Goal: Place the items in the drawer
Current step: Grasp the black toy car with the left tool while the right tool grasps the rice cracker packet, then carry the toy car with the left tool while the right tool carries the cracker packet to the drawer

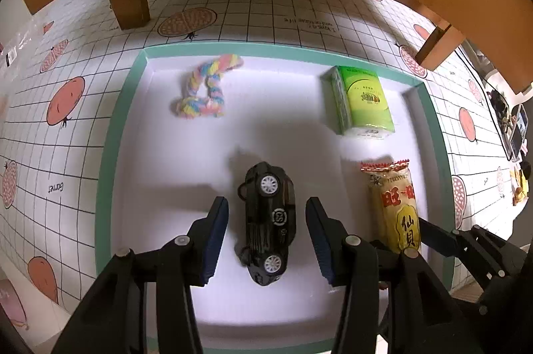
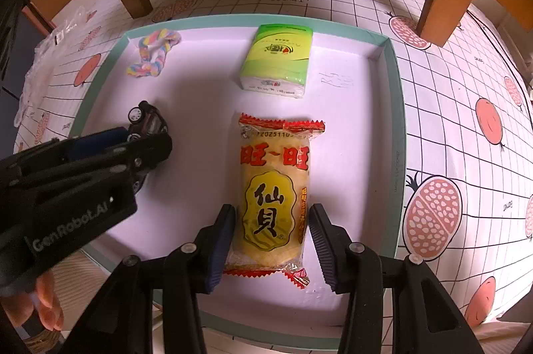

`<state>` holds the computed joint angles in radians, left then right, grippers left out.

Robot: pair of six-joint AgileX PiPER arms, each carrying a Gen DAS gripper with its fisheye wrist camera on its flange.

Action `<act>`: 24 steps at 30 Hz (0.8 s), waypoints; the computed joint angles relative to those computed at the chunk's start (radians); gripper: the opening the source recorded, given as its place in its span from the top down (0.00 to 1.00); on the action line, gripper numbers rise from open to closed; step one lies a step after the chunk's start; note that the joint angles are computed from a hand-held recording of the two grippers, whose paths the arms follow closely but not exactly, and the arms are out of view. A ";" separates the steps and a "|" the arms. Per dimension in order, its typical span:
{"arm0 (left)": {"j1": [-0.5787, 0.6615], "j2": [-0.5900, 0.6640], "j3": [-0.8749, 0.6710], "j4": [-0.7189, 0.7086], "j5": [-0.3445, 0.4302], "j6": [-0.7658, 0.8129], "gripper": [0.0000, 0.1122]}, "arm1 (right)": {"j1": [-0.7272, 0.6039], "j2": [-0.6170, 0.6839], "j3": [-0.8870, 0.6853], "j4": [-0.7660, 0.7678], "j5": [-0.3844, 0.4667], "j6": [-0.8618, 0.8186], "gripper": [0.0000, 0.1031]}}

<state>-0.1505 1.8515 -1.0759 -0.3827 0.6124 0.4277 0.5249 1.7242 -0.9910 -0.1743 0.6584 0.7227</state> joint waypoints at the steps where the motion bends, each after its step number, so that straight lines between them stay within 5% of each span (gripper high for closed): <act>1: 0.000 0.000 0.000 -0.008 0.002 0.008 0.57 | 0.000 0.000 0.000 0.000 0.000 0.000 0.52; 5: -0.007 -0.006 0.002 0.010 0.002 0.008 0.72 | 0.016 0.010 -0.013 -0.017 0.011 0.025 0.52; 24: -0.028 -0.013 0.018 0.077 0.026 -0.065 0.73 | -0.015 -0.013 0.006 0.050 -0.001 -0.026 0.63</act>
<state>-0.1782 1.8389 -1.0578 -0.3054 0.6386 0.3628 0.5101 1.7116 -0.9850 -0.1238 0.6570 0.6963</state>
